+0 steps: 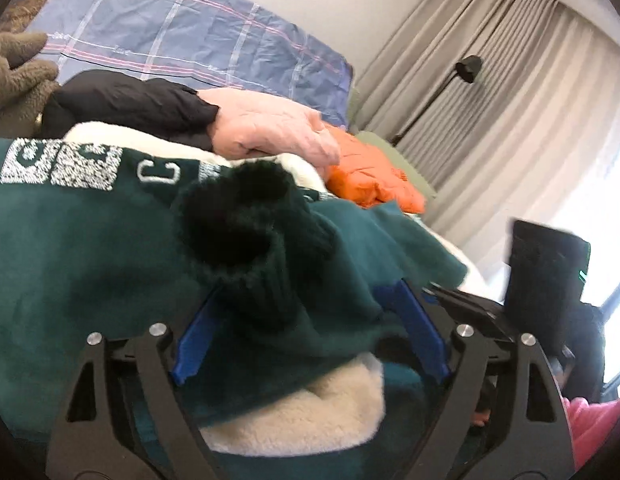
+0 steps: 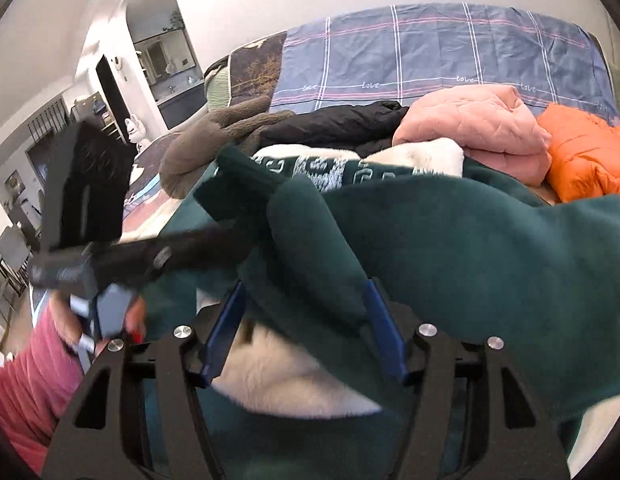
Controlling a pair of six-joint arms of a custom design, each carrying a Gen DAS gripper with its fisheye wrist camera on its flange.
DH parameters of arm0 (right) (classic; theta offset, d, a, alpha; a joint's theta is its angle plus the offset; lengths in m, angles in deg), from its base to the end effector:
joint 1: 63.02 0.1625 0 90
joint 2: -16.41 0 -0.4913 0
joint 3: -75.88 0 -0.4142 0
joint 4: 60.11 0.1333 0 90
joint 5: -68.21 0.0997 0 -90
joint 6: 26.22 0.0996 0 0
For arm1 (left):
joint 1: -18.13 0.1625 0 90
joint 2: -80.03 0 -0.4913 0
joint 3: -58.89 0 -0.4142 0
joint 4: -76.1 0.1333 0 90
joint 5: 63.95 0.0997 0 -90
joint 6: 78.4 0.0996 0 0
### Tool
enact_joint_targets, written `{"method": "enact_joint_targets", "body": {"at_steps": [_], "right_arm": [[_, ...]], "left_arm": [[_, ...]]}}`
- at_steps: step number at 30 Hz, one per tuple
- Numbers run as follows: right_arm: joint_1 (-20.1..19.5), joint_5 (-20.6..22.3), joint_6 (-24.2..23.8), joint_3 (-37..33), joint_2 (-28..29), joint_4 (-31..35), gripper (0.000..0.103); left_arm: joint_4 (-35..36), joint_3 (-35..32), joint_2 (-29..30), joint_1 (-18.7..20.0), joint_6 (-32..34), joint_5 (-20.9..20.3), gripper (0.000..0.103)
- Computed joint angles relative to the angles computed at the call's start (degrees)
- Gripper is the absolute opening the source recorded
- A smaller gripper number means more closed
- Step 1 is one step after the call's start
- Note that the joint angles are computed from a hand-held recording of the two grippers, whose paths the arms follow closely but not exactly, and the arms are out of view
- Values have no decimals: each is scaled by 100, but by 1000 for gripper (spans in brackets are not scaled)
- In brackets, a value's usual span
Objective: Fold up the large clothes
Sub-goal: 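Fold the held sleeve across the body with the right gripper and release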
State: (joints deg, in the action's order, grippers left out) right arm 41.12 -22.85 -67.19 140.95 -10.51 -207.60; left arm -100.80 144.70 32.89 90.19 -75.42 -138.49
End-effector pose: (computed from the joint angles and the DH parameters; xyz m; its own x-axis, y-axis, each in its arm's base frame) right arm 0.3451 -0.8317 0.0681 -0.5820 -0.7799 0.2303 -0.8107 0.5346 -0.2386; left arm -0.0930 -0.8061 0.2742 -0.9662 0.1405 -0.2161 0.2558 0.6273 -0.7356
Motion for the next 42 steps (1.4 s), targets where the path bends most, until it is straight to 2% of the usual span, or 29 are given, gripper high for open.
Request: {"method": "enact_joint_targets", "body": {"at_steps": [3,5,6,7,9,12,14,16,17,19,20,21,22,24,26,28,31,32,33,34,36,37,39,40,41,42], "right_arm": [[-91,313,-95,130,-136,-159,63],[-164,564,-49,227,-227,-362,63],[-198,651,13,278,-262,-507,63],[-219,683,134,287,-277,-645,63],[-244,766,363,268,-333,-817,63],[-327,1140,748,245,-454,-1178,63],[-359,1162,1062,177,-477,-1329,63],[-342,777,1305,-10,-406,-1231,63],[-315,391,1394,-194,-287,-1061,63],[-284,-302,1470,-617,6,-474,51],[-279,-770,1571,-949,258,18,41],[-287,-999,1706,-1103,383,269,40],[-307,-1013,1756,-1121,431,281,40],[-255,-1081,1536,-996,361,93,40],[-163,-1240,1306,-821,255,-243,40],[-88,-1299,1061,-693,184,-542,40],[-3,-1140,724,-627,132,-691,43],[17,-1117,663,-638,140,-678,45],[43,-1101,625,-700,180,-612,45],[67,-1077,622,-843,264,-470,45],[121,-1022,624,-1083,417,-294,45],[156,-998,582,-1164,483,-282,45],[198,-1107,496,-1289,614,-284,47],[225,-1266,484,-1354,694,-291,50],[224,-1611,481,-1554,888,-208,56],[151,-1727,484,-1669,1056,-110,57]], "left_arm": [[242,-290,144,31,-355,292,82],[295,-481,226,70,-531,280,40],[380,-520,217,60,-580,306,29],[329,-536,200,11,-568,391,23],[-5,-435,100,-170,-124,635,23],[-798,-181,-175,-525,746,920,23],[-1432,26,-359,-742,1321,1316,23],[-1786,249,-541,-816,1623,1677,24],[-1894,380,-620,-805,1687,1881,25],[-1922,594,-699,-693,1620,2287,28],[-1747,695,-716,-568,1391,2496,31],[-1611,766,-712,-482,1239,2680,42],[-1305,825,-677,-335,1024,2957,49],[-1001,915,-632,-191,802,3352,57],[-1384,1153,-717,-194,966,3311,61],[-2034,1208,-719,-351,1456,3502,63],[-3262,927,-461,-645,2659,4158,65],[-3542,844,-417,-701,2910,4174,65],[-3622,808,-442,-737,2920,3953,65],[-3512,890,-510,-778,2713,3736,65],[-2688,896,-602,-782,2142,3161,65],[-2427,761,-521,-757,2103,3066,65],[-1944,463,-285,-681,2108,3111,65],[-1474,214,-89,-567,1985,3218,65],[-970,-23,98,-423,1793,3393,65],[-706,-99,202,-340,1661,3544,69]]}}
